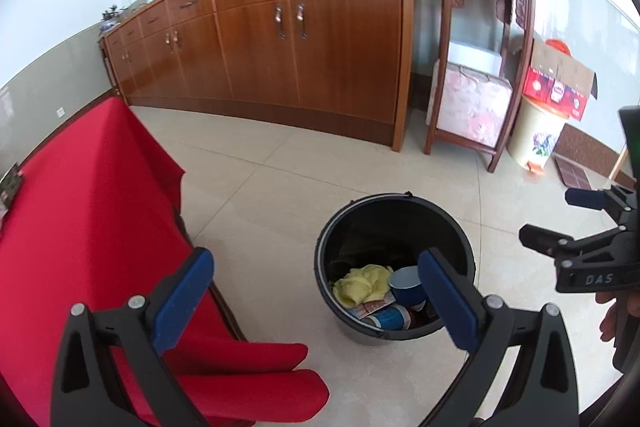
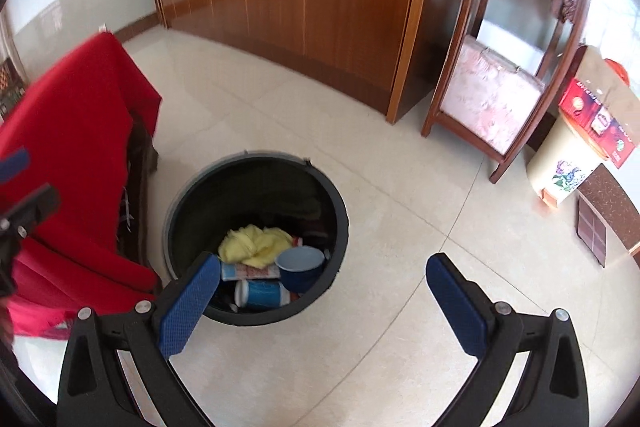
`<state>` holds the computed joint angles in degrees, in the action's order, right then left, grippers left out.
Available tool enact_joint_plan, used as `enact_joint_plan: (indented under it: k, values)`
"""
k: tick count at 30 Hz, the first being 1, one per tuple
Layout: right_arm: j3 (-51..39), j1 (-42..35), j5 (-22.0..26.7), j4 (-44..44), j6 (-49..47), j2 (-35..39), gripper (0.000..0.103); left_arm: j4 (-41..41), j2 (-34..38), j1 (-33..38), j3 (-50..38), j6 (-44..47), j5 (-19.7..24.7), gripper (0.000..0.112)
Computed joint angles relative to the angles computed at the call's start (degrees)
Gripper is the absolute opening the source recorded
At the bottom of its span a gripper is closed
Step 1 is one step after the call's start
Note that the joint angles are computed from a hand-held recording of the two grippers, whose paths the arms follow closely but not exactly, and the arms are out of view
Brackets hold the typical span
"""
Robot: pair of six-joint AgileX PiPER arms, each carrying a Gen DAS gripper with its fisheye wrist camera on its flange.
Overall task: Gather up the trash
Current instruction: 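Move both open tools back to the table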
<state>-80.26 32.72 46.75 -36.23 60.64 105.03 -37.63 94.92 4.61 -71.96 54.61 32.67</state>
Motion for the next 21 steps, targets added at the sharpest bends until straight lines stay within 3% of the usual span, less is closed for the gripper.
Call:
enact_joint_plan:
  k: [12, 21]
  values:
    - [-6.4, 9.6, 5.8, -5.1, 7.9, -1.3, 0.103, -6.2, -5.2, 10.4, 1.0, 6.1, 4.8, 0.103]
    - [-23.2, 16.7, 11.3, -5.4, 4.2, 6.3, 0.103, -8.6, -6.4, 21.3, -2.0, 8.5, 9.3, 0.103]
